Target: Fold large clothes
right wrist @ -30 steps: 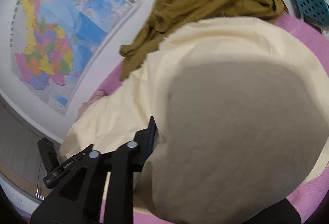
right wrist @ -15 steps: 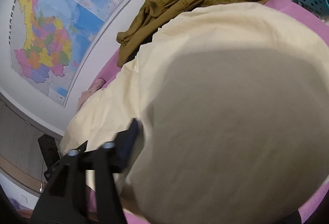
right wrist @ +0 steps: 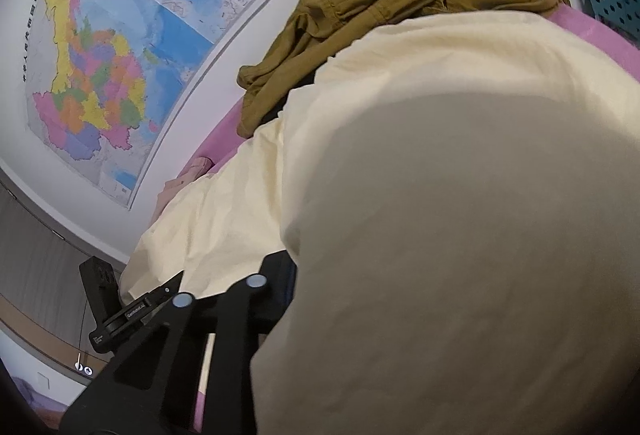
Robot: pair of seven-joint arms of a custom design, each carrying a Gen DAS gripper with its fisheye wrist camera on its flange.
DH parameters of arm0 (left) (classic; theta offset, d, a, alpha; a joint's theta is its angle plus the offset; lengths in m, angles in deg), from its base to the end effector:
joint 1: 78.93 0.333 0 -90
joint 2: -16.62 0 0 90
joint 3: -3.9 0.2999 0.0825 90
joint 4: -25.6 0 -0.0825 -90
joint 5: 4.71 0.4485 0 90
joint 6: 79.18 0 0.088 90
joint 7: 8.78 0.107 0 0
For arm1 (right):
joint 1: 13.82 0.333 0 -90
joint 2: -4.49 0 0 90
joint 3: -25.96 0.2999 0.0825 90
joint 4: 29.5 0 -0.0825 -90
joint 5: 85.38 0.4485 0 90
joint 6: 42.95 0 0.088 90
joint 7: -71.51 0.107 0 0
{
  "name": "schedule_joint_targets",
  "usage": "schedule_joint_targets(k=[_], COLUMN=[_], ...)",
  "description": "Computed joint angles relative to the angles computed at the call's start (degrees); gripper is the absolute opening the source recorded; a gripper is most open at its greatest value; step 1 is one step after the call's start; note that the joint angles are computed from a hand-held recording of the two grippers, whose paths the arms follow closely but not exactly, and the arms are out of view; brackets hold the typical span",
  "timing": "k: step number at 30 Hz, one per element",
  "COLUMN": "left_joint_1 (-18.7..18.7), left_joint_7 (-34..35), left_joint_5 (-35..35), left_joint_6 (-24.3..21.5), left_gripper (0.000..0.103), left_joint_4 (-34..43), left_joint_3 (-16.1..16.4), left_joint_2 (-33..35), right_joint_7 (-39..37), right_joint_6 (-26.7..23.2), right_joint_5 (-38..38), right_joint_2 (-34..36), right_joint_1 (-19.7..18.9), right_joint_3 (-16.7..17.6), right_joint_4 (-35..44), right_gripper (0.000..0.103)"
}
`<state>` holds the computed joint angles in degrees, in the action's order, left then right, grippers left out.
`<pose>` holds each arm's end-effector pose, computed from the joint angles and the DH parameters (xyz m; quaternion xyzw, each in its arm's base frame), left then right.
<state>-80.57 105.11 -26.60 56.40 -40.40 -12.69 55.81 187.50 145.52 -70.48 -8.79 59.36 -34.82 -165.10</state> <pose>0.8129 -0.1959 0.4448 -0.5085 0.7828 -0.3570 0.0344 0.5783 0.0855 0.4333 -0.3980 0.7722 -0.0846 0.4880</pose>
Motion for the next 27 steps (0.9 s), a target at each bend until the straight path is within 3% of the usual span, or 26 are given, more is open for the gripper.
schedule_joint_targets(k=[5,9,12,23,26,27], left_joint_1=[0.03,0.16,0.42,1.22,1.30,1.32], left_joint_7=[0.49,1.62,2.55,6.62,7.39,7.51], left_joint_5=[0.05,-0.16,-0.80,-3.29,-3.82,-3.98], left_joint_6=[0.42,0.38,0.70,3.31,3.02,2.88], left_gripper=[0.020,0.018,0.017,0.014,0.014,0.014], left_joint_4=[-0.22,0.31,0.79,1.86,3.16,3.71], left_joint_3=[-0.10,-0.29,-0.57,-1.53,-1.66,-1.67], left_joint_2=[-0.93,-1.50,-1.81,-2.87,-2.65,-2.49], right_joint_7=[-0.30,-0.59,-1.62,-8.06,-9.69,-10.53], right_joint_6=[0.03,-0.23,-0.26,-0.83,-0.70,-0.72], right_joint_5=[-0.65,-1.74,-2.54,-1.72,-1.17,-0.95], right_joint_2=[0.58,1.34,1.23,1.57,1.89,1.95], right_joint_1=[-8.97,-20.47,-24.47,-28.73,-26.69,-24.23], right_joint_3=[9.33,21.13,25.50,31.09,29.37,27.08], right_joint_4=[0.45,1.17,2.13,6.27,8.01,8.86], right_gripper=[0.014,0.013,0.013,0.012,0.012,0.012])
